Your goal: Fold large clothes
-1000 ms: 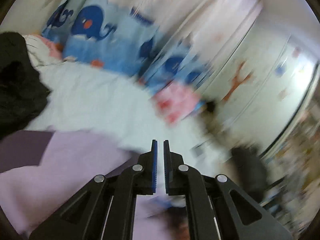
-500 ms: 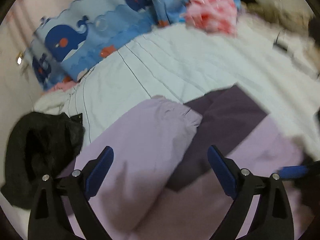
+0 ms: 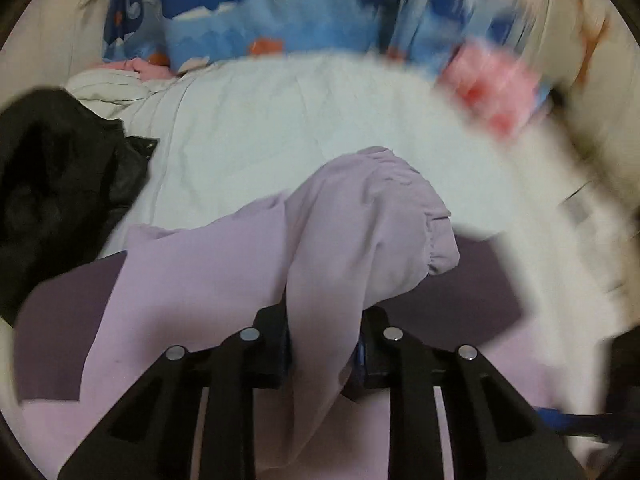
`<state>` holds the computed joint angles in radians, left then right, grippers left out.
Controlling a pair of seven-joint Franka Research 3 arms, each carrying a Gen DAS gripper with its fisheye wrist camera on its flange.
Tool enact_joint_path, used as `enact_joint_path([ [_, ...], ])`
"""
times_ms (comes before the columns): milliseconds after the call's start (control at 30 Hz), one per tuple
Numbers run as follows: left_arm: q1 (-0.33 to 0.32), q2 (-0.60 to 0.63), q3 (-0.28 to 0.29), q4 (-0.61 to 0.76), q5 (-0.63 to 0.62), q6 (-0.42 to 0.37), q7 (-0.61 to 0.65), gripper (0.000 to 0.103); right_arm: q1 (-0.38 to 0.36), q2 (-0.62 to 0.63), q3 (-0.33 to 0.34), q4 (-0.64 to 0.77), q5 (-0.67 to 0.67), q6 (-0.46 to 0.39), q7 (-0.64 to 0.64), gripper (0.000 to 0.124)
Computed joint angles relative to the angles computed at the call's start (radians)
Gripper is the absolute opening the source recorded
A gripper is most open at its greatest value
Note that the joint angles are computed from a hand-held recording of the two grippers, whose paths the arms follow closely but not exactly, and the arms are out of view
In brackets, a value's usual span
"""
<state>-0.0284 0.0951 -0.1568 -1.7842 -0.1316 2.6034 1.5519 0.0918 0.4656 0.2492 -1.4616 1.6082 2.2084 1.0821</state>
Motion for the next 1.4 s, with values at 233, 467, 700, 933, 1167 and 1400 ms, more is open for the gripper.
enact_joint_path([
  [233,-0.074,-0.252,0.039,-0.265,-0.373,0.035,0.387,0.025,-0.025,0.08,0.048,0.118,0.074,-0.139,-0.082,0.096],
  [467,-0.163,-0.369,0.045,-0.444,-0.244,0.065,0.385,0.028,0.025,0.192,0.066,0.264,-0.081,-0.12,0.063,0.097],
  [700,-0.185,-0.528,0.093,-0.528,-0.113,-0.002,0.263,0.054,0.109,0.25,0.029,0.467,-0.386,-0.019,0.195,0.019],
  [933,-0.159,-0.756,0.248,-0.588,-0.178,-0.019,0.17,0.066,0.072,0.136,0.077,0.56,-0.479,0.081,0.069,0.017],
  [1167,-0.101,-0.692,0.332,-0.59,-0.186,0.035,0.058,0.071,0.036,0.027,0.012,0.343,-0.479,0.145,0.071,0.017],
  [1400,0.03,-0.475,0.266,-0.603,-0.092,-0.02,-0.014,0.071,-0.005,-0.001,-0.034,0.002,-0.455,0.153,0.142,0.017],
])
